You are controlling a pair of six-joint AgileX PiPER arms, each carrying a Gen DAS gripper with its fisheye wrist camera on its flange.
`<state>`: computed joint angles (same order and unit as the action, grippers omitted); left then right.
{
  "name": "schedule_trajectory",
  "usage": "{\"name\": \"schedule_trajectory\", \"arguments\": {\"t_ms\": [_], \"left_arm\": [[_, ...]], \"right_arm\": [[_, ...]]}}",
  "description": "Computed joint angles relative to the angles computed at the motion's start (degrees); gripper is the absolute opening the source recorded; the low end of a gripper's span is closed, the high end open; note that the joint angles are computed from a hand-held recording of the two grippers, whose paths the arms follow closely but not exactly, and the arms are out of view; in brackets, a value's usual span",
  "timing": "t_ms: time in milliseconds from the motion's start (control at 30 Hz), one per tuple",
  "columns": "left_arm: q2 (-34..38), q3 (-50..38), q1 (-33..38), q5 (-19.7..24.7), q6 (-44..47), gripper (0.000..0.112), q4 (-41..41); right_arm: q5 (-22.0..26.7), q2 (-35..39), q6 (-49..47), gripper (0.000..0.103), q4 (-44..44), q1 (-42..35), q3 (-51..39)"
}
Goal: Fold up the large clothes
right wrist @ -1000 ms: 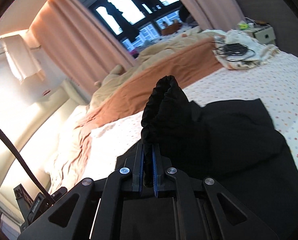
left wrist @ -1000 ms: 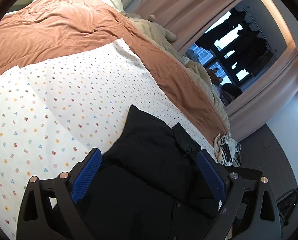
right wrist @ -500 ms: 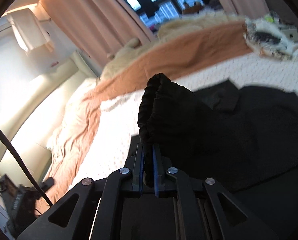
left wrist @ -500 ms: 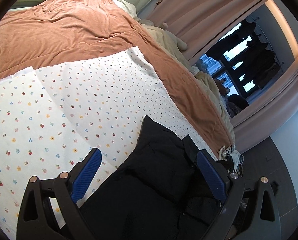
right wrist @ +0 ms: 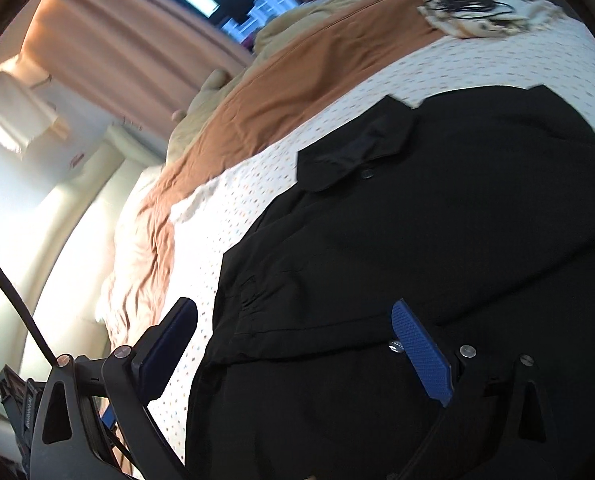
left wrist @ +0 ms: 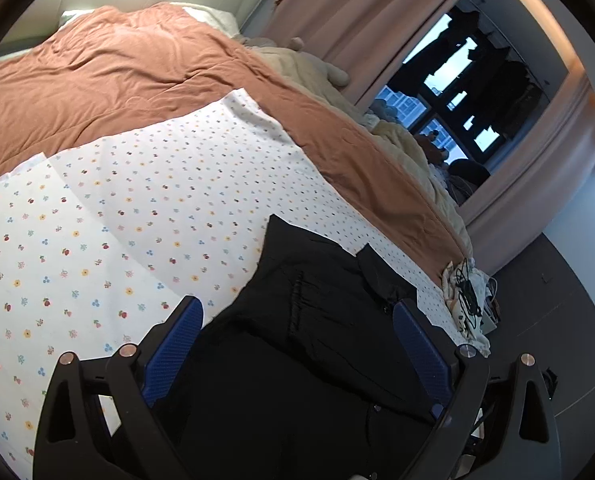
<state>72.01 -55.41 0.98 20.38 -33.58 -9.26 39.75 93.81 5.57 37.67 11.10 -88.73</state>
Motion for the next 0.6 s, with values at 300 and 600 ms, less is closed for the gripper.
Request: {"name": "schedule_trajectory", "arguments": {"t_ms": [300,600], "left_arm": [[-10.4,8.0,-11.4,-0.1,-21.7,0.098,21.6],[-22.9,12.6,-24.5,14.7,-34.8,0.098,34.3]], "right_arm": [[-2.2,-14.9,12.7,0.098,-13.6,-0.7,13.9],[-3.4,-37.5,23.7,0.098,-20.5,-0.6,32.9]]}}
